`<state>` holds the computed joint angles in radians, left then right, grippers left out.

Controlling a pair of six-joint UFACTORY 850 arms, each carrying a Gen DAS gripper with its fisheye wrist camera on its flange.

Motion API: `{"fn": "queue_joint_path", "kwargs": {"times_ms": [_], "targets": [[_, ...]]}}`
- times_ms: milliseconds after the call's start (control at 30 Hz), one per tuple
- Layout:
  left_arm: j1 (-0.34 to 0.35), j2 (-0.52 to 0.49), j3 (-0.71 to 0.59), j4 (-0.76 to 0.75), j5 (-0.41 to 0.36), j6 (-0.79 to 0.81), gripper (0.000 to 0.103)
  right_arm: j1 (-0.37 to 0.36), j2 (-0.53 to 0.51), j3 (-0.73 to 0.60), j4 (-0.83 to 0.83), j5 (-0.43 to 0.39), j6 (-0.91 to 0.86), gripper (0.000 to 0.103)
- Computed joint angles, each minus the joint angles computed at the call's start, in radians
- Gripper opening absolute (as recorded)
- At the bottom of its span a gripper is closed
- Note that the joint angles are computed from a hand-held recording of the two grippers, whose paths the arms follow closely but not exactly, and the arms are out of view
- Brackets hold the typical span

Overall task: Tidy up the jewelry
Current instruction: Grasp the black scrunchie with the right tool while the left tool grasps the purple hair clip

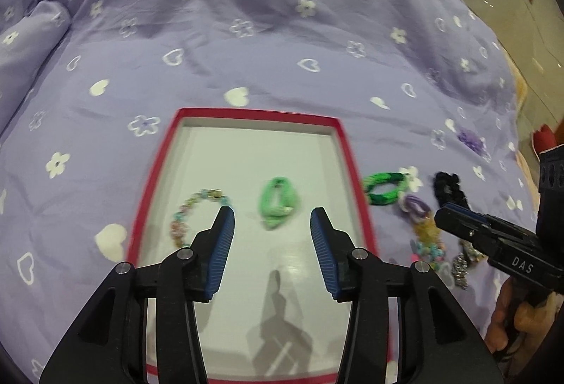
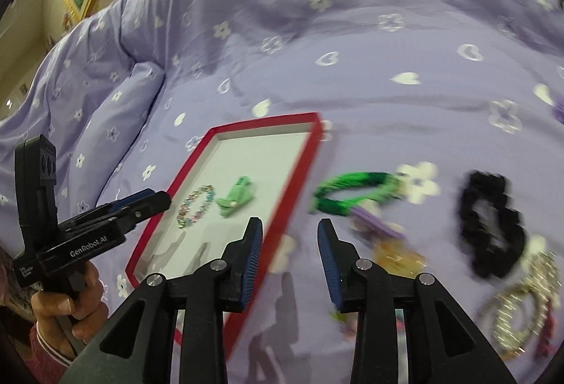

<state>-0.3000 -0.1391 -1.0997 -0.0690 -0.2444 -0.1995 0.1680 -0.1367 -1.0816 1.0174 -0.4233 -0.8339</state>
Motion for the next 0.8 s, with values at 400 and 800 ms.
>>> {"fn": "queue_joint_path", "kwargs": {"times_ms": [400,800], "targets": [[-0.085,-0.038,-0.053,-0.031,-0.019,0.082,0.045,-0.123,0.092,0.098,-0.011,0.017,0.021,0.038],[-0.139,-0.138,-0.174,-0.17,-0.094,0.405,0.045,-0.198,0.082,0.093,-0.051,0.014,0.004,0.04]]}}
